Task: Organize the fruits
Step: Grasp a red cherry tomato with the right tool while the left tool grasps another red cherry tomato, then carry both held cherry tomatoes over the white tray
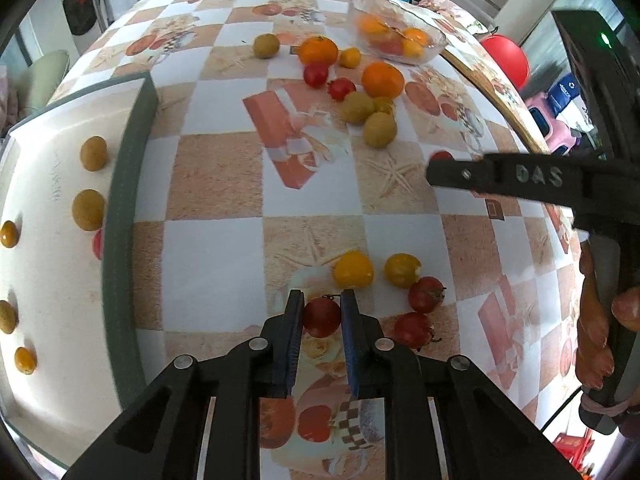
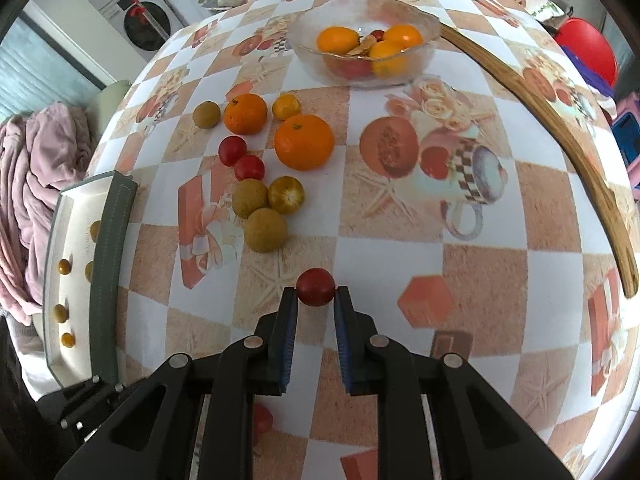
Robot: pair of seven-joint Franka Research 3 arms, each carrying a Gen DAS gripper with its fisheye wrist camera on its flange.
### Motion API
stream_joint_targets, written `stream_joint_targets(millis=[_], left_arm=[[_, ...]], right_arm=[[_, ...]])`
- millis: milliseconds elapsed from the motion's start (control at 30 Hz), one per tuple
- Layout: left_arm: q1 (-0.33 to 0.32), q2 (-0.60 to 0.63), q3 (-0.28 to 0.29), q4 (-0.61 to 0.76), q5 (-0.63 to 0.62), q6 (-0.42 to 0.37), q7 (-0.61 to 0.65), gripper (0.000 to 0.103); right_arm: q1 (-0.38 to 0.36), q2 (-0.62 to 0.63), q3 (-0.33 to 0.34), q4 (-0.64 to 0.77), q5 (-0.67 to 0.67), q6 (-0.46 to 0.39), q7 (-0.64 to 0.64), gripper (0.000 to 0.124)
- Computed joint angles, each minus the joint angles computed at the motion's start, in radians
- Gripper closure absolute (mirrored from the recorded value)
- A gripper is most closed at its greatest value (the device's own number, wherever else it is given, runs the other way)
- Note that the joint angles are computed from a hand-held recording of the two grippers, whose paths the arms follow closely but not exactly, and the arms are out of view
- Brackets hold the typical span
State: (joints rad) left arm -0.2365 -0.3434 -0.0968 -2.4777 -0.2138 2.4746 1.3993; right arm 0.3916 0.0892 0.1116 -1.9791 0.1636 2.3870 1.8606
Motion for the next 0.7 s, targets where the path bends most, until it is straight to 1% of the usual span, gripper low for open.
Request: stream_joint_targets(millis=[200, 300, 533, 700], left_arm=[[0.011, -0.028, 0.016, -0.012, 0.003, -0.002, 0.017, 0.083], [0.018, -0.062, 0.026, -0.028, 0.005, -0.007, 0.023, 0.083], [0.041, -0.114, 0.044, -0.048, 0.027, -0.01, 0.019, 0.083], [0.077, -0.153, 0.058, -0.07, 0.063, -0.006, -0.005, 0.083]], right_arm=[[0.0, -0.036, 0.005, -0.023, 0.016, -0.01, 0.001, 0.104], [0.003, -0.041, 0.009, -0.019, 0.022, -0.013, -0.001, 0.103], [0.024, -0.021, 0.023, 0.024, 0.027, -0.022, -0.007, 0.104], [0.047, 0.013, 0.033, 0.077, 0.024, -0.027, -0.016, 0.104]])
